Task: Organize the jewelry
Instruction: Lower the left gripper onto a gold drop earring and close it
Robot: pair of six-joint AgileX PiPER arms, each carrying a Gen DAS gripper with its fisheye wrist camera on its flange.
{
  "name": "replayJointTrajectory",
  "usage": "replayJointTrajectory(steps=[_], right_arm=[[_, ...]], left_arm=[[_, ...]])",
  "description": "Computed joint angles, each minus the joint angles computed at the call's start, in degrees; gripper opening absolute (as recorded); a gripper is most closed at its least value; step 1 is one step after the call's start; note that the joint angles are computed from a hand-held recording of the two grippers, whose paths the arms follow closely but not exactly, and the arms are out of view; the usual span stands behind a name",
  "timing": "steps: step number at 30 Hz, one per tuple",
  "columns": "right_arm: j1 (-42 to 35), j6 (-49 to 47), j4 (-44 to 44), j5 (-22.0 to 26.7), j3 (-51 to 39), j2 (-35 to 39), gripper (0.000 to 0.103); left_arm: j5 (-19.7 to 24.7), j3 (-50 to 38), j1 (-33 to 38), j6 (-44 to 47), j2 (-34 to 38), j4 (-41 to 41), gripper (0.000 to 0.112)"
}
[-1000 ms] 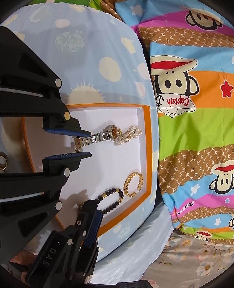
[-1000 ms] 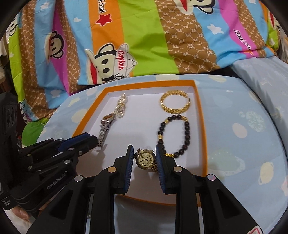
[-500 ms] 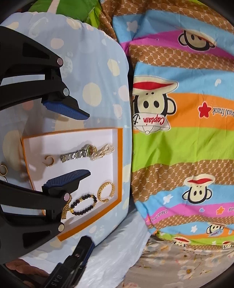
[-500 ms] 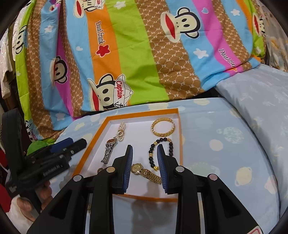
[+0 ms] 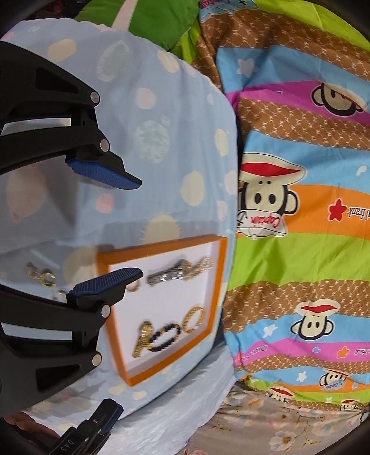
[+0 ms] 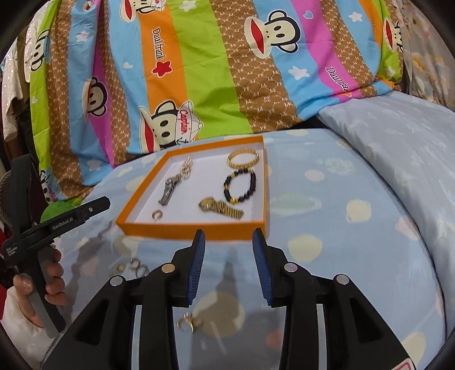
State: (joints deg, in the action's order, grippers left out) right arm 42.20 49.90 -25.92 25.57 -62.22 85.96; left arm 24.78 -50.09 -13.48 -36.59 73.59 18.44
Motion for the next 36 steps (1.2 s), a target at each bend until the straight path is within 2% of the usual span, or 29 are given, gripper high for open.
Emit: replayJointTrajectory(steps=[4,8,13,18,20,23,26,28,33,36], right_arm=[[1.7,3.0,-1.4,-0.1,2.9,-1.4,0.036],[3.5,4.4,-2.5,0.9,3.3,-1.0,0.037],[5.3,4.5,-3.9,2.5,2.1,0.5,0.038],[5.5,3.4,-3.1,2.2,1.9,0.8,0.039],[5.7,2.7,-2.6,2.0,1.8,0.9,0.039],[6.6,0.1,-1.0,1.7,0.9,1.6,0.039],[8.0,-4.3,2.2,1.8,-1.3,3.7,0.039],[9.1,-6.0,2.7,2.9,-3.4,5.5,0.039],[10.2,-10.4,5.0,5.5,-8.5,9.7,0.039],[9.9,-14.5,8.4,6.6,-11.3,12.0,0.039]], left_arm=[[0.5,3.4,-2.6,-2.2,-2.7,2.1,0.055],[1.4,5.7,-4.9,0.4,-4.4,-0.6,0.055],[4.1,6.2,-8.0,3.7,-3.4,-3.4,0.055],[5.9,5.7,-11.2,0.6,-2.0,0.7,0.054],[5.9,6.0,-11.4,-0.4,-2.1,1.4,0.049],[5.4,6.1,-11.2,0.4,-2.2,0.8,0.036],[5.1,6.1,-11.3,1.7,-2.2,0.0,0.029],[4.6,5.9,-10.9,4.3,-2.1,-2.1,0.014],[3.6,6.2,-9.8,7.4,-2.6,-5.3,0.003],[3.1,6.6,-9.0,6.1,-3.3,-4.6,0.003]])
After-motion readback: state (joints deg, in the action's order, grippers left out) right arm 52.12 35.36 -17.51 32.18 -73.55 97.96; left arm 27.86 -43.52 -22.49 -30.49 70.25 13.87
